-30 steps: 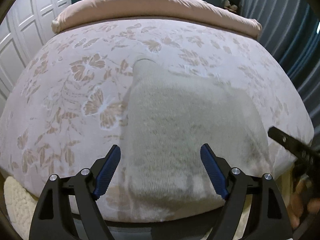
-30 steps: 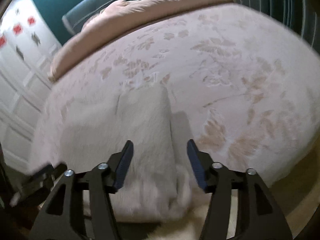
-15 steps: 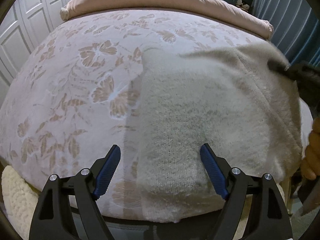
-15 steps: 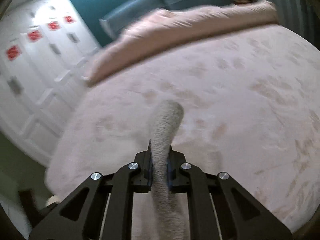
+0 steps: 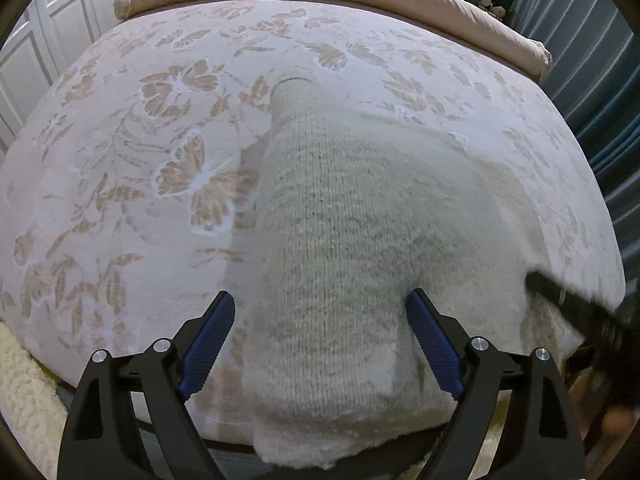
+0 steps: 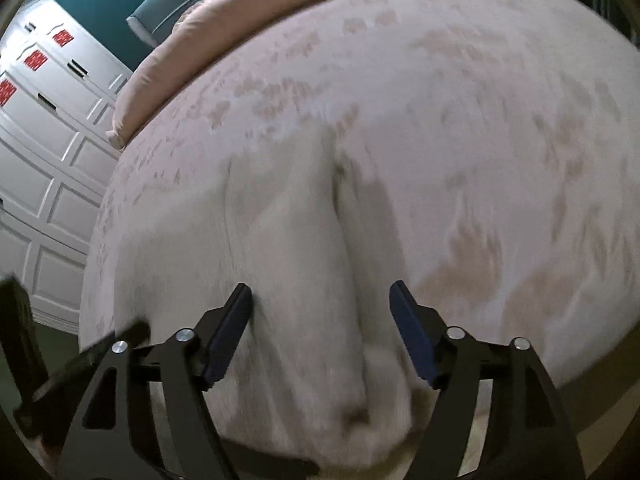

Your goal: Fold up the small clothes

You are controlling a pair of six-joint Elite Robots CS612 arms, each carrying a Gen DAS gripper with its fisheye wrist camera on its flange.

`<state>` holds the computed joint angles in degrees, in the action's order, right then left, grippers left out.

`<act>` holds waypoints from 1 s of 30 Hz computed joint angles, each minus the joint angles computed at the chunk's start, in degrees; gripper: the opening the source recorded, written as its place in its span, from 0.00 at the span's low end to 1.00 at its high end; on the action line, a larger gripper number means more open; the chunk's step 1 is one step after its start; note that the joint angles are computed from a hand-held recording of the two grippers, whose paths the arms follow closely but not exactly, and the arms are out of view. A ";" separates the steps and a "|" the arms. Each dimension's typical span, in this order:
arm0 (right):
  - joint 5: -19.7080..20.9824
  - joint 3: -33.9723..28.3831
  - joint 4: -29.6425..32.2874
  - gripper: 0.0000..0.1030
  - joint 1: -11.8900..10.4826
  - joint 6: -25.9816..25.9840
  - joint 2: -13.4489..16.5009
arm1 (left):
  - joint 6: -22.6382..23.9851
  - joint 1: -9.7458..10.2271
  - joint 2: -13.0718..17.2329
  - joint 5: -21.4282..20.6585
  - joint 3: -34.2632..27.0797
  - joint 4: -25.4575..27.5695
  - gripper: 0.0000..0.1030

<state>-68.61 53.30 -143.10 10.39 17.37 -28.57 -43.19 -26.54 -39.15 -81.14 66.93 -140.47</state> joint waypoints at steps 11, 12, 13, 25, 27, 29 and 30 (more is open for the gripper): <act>7.82 0.72 -5.21 0.83 -0.92 5.56 2.40 | 1.45 0.23 2.81 -0.19 -3.49 2.22 0.95; 8.01 0.73 -5.92 0.84 -0.92 5.50 2.54 | 1.35 0.33 3.02 -0.56 -3.53 1.75 0.95; 8.13 0.69 -6.62 0.84 -0.89 5.48 2.70 | 1.22 0.41 3.23 -0.84 -3.57 1.23 0.95; 17.08 -0.36 -11.84 0.70 -1.92 6.87 4.95 | -1.13 3.36 4.69 -15.10 -0.33 -13.69 0.94; 18.62 -1.25 -10.63 0.61 -2.08 7.27 5.38 | 0.45 3.53 4.54 -16.64 -0.23 -14.45 0.82; 19.63 -1.33 -10.21 0.50 -2.25 8.62 5.34 | 1.49 3.66 4.25 -17.74 -0.13 -14.53 0.72; 19.79 -0.97 -10.35 0.45 -2.30 9.05 5.07 | 1.92 3.73 4.04 -18.39 -0.08 -14.55 0.65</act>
<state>-48.82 52.33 -153.45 8.08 26.42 -23.50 -41.27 -22.81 -35.11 -99.53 66.85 -155.01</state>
